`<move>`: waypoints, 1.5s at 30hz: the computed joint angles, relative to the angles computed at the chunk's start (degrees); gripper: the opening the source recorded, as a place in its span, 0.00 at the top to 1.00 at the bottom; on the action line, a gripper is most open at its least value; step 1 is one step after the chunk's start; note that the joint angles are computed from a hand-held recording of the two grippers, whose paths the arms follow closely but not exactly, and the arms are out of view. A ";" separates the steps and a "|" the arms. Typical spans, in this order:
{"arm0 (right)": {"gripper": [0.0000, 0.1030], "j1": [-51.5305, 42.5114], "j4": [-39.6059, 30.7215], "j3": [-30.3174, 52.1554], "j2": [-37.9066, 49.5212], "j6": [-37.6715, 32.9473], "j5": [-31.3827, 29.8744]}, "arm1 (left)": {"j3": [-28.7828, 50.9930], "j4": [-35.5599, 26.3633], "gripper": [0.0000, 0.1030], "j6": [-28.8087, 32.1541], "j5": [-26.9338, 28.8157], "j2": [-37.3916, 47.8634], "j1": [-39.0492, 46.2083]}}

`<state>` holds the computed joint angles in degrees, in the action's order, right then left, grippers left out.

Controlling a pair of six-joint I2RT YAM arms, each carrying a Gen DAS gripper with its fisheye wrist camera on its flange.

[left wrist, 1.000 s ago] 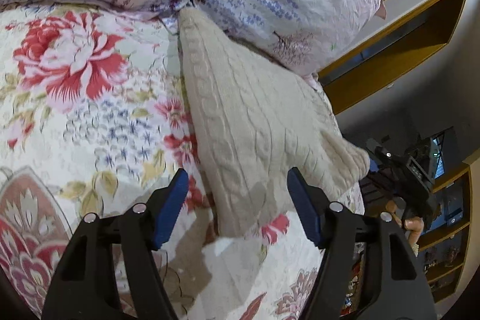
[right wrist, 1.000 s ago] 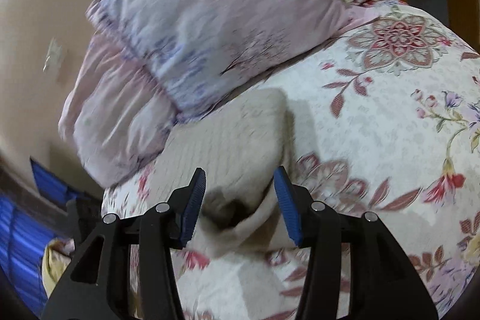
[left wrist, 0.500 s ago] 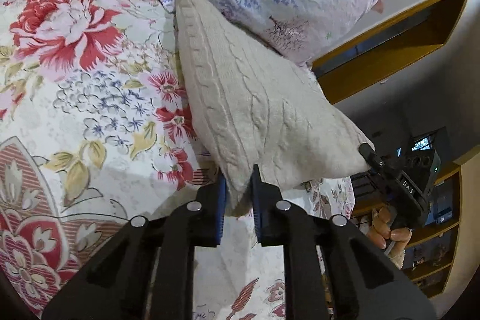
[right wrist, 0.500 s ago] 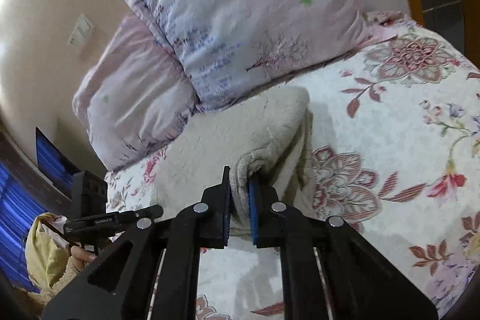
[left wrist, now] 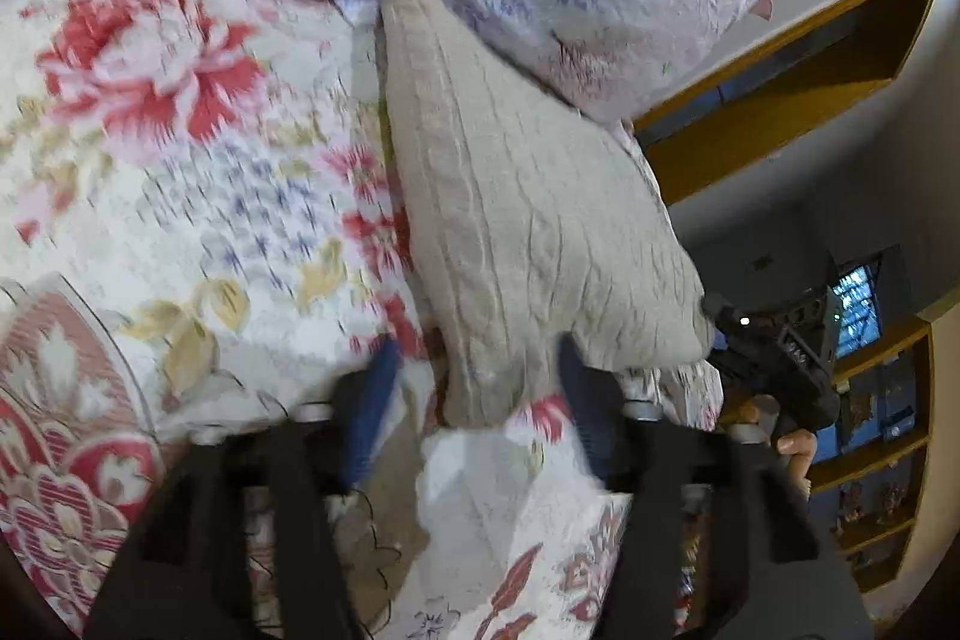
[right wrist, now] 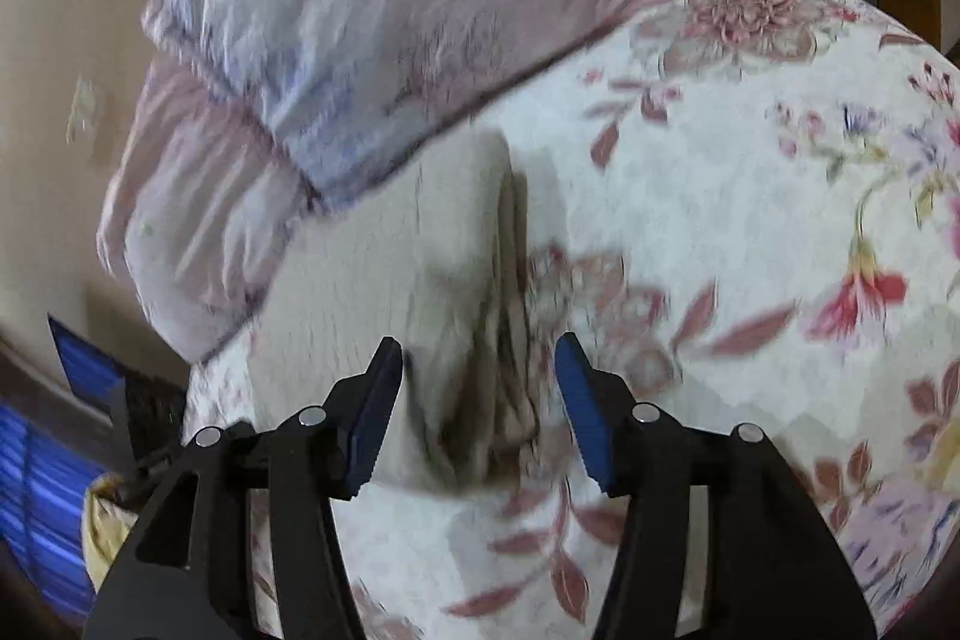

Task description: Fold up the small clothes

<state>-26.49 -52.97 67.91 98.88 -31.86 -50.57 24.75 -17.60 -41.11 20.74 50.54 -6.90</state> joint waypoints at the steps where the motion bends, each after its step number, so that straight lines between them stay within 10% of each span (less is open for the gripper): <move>1: 0.46 0.59 0.02 1.72 1.31 2.19 -0.57 | 0.73 -0.56 0.34 0.15 -1.15 0.00 0.05; 14: 0.49 12.80 8.64 13.47 13.34 24.16 4.26 | 15.09 -3.75 0.14 2.59 -22.44 17.87 -6.74; 21: 0.78 14.87 10.53 11.25 12.56 22.44 6.18 | 15.69 -2.35 0.13 4.37 -23.02 19.86 -6.08; 26: 0.91 15.24 24.40 2.16 2.87 22.76 4.67 | 14.64 -0.77 0.13 4.56 -20.50 19.39 -4.56; 30: 0.92 17.19 36.38 -4.06 -4.56 24.89 7.63 | 14.00 0.64 0.13 4.48 -18.90 19.21 -3.84; 35: 0.92 21.78 30.30 1.62 4.60 24.87 23.78 | 14.38 1.36 0.13 4.98 -18.14 20.35 -3.89; 40: 0.87 21.18 28.46 3.27 6.55 26.20 22.89 | 14.22 1.46 0.13 4.92 -17.21 20.36 -3.67; 45: 0.54 15.52 23.13 0.97 1.97 22.61 15.52 | 12.94 1.10 0.13 4.09 -13.68 18.76 -2.56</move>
